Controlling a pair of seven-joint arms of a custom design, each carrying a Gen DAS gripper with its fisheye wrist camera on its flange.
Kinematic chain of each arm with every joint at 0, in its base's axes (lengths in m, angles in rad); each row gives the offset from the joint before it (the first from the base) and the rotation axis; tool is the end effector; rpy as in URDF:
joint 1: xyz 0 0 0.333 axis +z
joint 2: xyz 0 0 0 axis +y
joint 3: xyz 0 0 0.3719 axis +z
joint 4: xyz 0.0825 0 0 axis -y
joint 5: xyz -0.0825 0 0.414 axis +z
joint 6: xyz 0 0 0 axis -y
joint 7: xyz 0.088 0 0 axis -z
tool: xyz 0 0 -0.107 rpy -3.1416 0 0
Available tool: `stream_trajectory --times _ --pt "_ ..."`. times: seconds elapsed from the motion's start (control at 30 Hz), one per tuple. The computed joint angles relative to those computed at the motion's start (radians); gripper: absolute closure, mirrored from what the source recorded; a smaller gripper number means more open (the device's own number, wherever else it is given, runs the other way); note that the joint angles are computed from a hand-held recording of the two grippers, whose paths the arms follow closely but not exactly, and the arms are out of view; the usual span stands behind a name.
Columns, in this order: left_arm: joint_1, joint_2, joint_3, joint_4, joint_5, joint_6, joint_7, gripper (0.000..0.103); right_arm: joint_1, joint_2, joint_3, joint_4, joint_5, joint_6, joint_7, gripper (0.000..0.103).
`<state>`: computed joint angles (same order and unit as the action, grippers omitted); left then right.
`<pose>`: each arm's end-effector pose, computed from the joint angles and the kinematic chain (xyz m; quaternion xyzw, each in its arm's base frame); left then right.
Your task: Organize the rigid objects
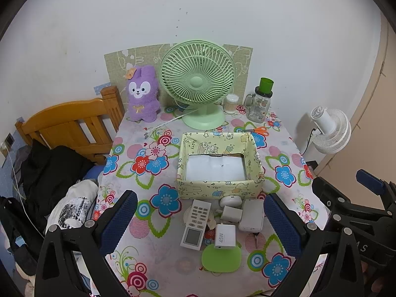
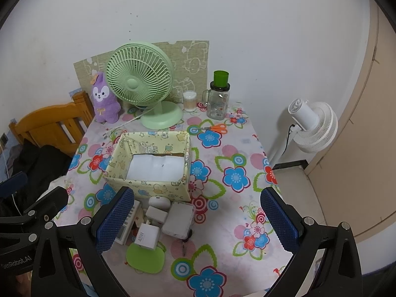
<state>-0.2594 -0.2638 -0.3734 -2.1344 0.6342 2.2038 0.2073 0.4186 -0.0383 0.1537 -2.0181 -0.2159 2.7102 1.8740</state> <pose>0.4261 -0.3107 0.5957 -0.7857 0.5088 -0.2055 0.2855 0.5143 0.3421 0.5968 -0.7849 0.5018 -0.1958 0.3062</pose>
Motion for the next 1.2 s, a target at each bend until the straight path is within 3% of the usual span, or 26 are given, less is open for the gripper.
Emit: stream_trajectory --times 1.2 --pt "0.004 0.003 0.005 0.004 -0.009 0.004 0.012 0.000 0.000 0.005 -0.003 0.006 0.015 0.007 -0.012 0.000"
